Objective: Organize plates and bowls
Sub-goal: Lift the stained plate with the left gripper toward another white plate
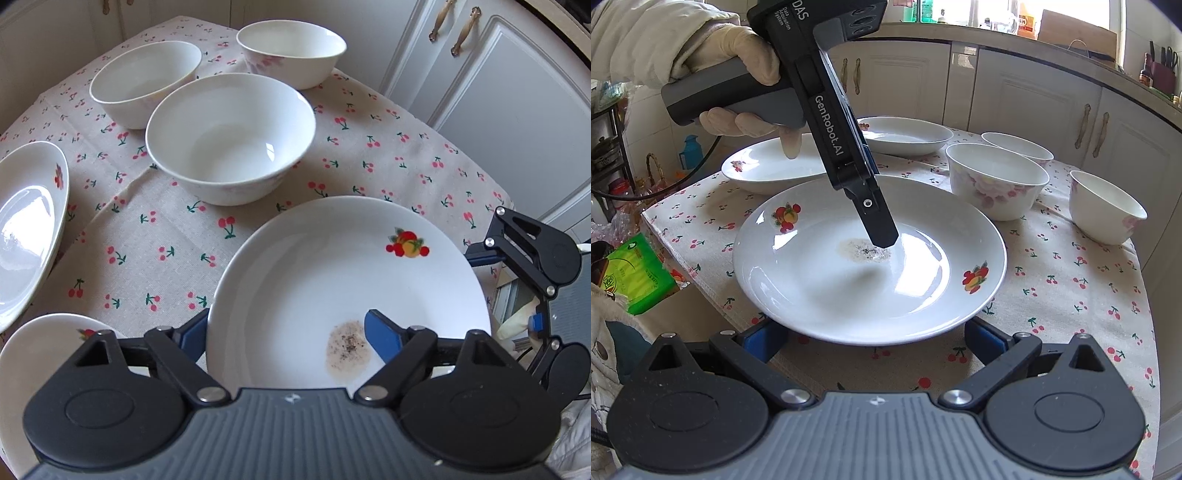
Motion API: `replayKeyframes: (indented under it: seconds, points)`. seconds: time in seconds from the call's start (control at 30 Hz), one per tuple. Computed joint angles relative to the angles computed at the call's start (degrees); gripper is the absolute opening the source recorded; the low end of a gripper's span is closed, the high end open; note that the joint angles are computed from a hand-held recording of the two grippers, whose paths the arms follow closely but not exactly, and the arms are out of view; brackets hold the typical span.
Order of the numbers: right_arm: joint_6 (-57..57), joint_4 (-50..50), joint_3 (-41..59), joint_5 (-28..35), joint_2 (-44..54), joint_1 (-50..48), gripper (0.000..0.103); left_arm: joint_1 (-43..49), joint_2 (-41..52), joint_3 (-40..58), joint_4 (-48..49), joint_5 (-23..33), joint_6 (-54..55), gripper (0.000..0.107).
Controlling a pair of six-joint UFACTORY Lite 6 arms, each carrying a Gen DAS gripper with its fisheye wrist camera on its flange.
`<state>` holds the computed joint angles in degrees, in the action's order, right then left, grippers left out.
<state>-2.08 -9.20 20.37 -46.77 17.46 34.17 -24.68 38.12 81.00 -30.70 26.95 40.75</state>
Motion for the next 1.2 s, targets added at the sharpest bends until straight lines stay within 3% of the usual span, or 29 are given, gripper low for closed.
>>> replayKeyframes:
  seconds: [0.6, 1.2]
  points:
    - [-1.14, 1.69, 1.29, 2.92, -0.58, 1.57, 0.103, 0.59, 3.5, 5.26, 2.37, 5.22, -1.01, 0.085]
    - [-1.39, 2.01, 1.55, 7.18, -3.31, 1.57, 0.103, 1.72, 2.08, 4.37, -0.92, 5.0, 2.5, 0.085]
